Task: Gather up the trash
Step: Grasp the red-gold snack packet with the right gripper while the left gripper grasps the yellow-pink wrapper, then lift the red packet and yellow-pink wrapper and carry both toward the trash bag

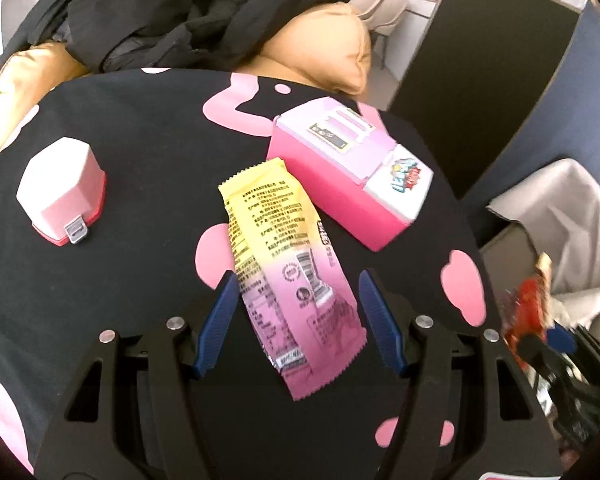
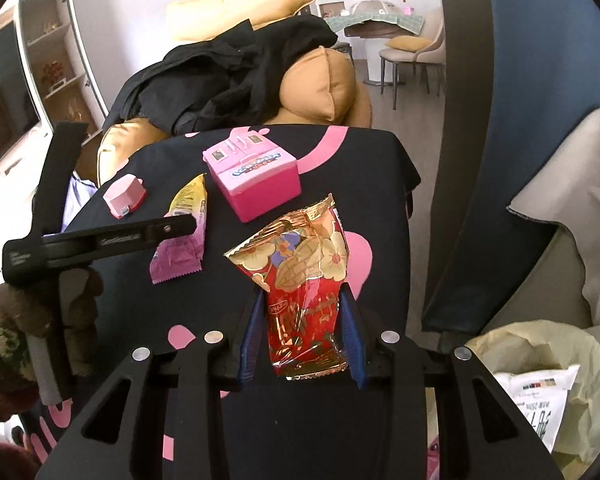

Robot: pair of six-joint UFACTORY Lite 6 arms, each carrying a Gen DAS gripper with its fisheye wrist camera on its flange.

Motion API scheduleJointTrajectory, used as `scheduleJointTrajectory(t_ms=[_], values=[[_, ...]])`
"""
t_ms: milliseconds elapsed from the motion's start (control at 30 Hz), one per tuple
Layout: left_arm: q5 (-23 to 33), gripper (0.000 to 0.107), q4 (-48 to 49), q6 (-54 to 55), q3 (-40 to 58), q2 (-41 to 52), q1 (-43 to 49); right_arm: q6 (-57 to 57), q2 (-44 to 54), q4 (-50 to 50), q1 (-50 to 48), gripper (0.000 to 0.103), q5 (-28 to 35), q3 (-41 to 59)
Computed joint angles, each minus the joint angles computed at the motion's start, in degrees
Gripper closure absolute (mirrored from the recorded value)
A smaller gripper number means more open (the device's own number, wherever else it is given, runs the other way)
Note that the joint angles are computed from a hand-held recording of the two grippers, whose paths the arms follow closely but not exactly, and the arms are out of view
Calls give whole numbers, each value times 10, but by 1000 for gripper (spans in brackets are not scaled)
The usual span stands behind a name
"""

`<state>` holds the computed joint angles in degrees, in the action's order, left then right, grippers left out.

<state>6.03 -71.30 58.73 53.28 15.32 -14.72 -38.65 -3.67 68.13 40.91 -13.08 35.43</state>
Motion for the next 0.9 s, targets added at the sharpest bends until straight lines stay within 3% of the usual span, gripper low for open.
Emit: scheduleJointTrajectory(t_ms=[67,167,333,667,900], values=[[-9,48,46,-52,8,10,-5,20,-5,-17,0,68,-2,-9],[-9,62,44,-43,10,12,-6,11,-1,-5,5,68,-7,-9],[19,80,-47,66,-30,-33,15,-53,-2,63,30,68,-21,-2],[89,84,39,23,-156,-248,86,-295,-46,310,125,68,-108,37],[190,84,148,-72,-211,-447,149,-402,-125,412,227,68,-247,56]])
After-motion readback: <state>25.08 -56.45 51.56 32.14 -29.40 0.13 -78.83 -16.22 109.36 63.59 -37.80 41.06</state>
